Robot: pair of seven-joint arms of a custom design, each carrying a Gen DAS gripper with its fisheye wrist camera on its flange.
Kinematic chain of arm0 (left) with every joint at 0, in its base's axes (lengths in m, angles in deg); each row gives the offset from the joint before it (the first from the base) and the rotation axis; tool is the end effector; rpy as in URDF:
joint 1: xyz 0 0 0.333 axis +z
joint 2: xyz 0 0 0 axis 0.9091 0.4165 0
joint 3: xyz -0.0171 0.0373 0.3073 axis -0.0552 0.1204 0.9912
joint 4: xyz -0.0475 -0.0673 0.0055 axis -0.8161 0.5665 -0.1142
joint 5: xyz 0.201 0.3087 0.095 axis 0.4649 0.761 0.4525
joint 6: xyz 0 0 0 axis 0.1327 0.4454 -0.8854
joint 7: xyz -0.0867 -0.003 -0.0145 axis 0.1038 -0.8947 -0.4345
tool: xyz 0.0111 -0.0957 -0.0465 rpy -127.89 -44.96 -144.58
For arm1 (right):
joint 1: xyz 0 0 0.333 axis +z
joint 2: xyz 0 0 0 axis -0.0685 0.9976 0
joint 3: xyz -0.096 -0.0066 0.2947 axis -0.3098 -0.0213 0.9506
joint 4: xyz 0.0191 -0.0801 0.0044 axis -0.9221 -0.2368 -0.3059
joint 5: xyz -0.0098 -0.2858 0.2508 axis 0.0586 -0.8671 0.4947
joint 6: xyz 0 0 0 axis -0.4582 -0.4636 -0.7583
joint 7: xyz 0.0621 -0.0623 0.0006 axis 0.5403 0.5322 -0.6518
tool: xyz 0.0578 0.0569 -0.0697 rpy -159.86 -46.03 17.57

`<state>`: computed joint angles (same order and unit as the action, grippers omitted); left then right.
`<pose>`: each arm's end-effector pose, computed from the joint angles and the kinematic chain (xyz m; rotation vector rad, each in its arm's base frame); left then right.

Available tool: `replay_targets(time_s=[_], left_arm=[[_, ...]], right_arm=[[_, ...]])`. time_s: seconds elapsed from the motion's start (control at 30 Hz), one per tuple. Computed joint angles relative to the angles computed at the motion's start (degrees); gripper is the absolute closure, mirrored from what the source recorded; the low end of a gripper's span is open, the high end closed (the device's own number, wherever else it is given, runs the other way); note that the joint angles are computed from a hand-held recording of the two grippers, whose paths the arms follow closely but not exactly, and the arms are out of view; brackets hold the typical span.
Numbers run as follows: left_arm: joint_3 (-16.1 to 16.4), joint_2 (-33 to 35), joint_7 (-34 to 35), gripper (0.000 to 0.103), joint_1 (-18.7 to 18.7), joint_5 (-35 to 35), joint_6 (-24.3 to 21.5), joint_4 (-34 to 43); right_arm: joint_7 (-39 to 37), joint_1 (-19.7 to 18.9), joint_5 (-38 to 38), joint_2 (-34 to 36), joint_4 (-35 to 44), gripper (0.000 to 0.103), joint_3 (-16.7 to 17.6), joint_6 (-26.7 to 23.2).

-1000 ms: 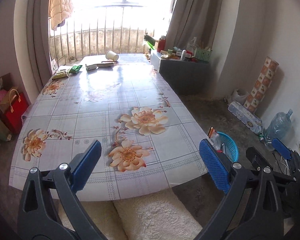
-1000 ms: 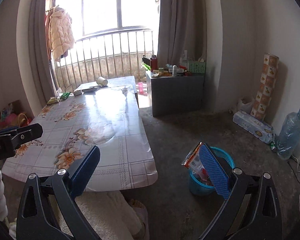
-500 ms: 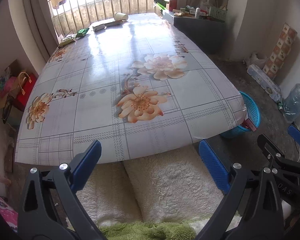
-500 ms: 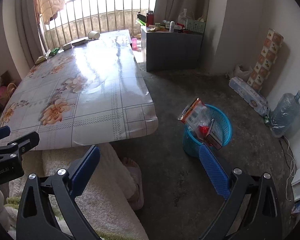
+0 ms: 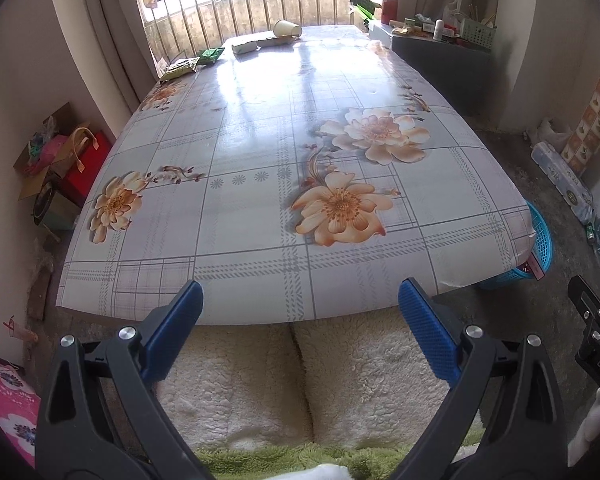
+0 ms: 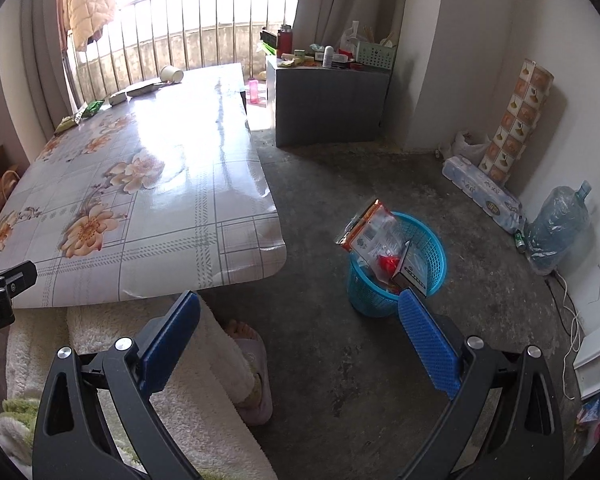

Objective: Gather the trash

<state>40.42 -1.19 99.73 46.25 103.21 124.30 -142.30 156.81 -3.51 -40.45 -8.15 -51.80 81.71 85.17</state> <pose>0.3978 -0.2771 0.7615 -2.0942 1.5316 -0.3579 0.4395 0.0196 0.7181 -1.9427 1.7309 -0.6791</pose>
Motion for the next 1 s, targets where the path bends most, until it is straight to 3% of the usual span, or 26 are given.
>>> replay_targets(time_s=[1.0], left_arm=[[0.1,1.1,0.6,0.009,-0.7,-1.0,0.3,1.3]], right_arm=[[0.5,-0.8,-0.3,-0.3,0.3,0.007,-0.4,-0.3]])
